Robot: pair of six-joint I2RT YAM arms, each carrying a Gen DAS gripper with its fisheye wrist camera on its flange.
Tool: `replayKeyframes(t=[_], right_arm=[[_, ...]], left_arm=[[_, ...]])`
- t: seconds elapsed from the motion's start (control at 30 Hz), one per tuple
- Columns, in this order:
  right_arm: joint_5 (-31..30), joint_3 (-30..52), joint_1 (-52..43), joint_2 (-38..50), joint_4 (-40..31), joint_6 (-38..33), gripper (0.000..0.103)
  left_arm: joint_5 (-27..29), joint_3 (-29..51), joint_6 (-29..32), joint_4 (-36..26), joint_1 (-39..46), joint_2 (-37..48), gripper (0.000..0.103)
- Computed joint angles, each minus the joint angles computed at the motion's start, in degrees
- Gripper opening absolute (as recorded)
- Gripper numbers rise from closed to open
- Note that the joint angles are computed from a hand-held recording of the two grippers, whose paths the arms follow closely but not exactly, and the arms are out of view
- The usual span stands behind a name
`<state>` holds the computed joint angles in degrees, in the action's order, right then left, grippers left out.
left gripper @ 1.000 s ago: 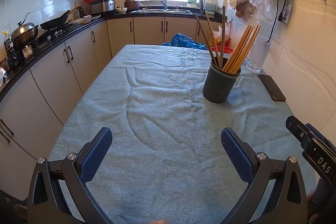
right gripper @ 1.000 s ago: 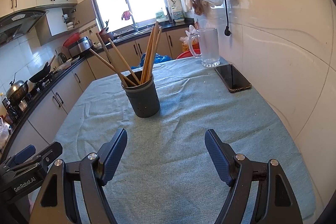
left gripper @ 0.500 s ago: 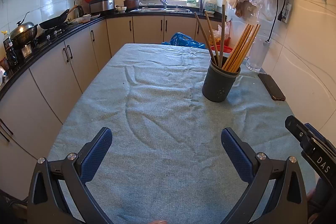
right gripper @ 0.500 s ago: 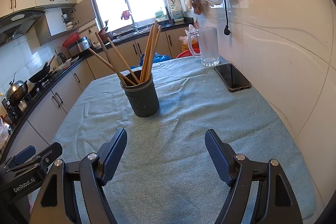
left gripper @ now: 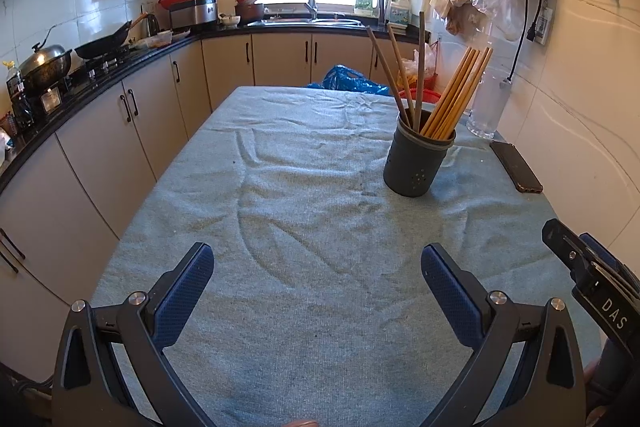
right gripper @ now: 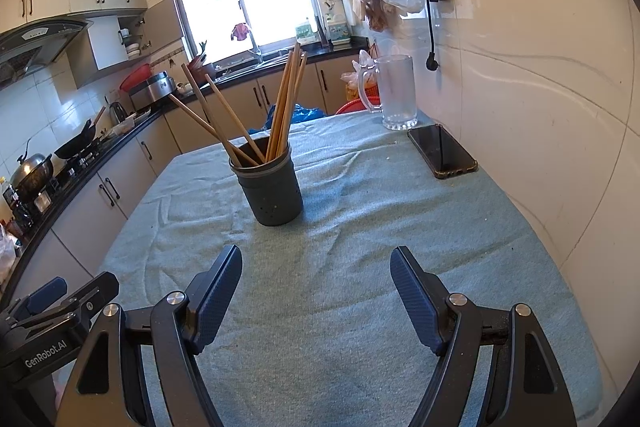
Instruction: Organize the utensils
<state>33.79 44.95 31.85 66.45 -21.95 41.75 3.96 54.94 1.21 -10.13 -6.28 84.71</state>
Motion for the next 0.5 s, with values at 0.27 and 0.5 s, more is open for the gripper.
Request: replayKeyframes(t=[0.27, 0.5], right_arm=[[4.59, -0.27, 2.05, -0.98, 0.07, -0.82, 0.081], [8.35, -0.04, 4.0, -1.68, 0.0, -1.59, 0.084]], left_arm=[[-4.25, -5.34, 1.0, 7.16, -1.69, -5.16, 0.103], [-4.21, -6.92, 2.18, 9.44, -2.07, -7.51, 0.103]])
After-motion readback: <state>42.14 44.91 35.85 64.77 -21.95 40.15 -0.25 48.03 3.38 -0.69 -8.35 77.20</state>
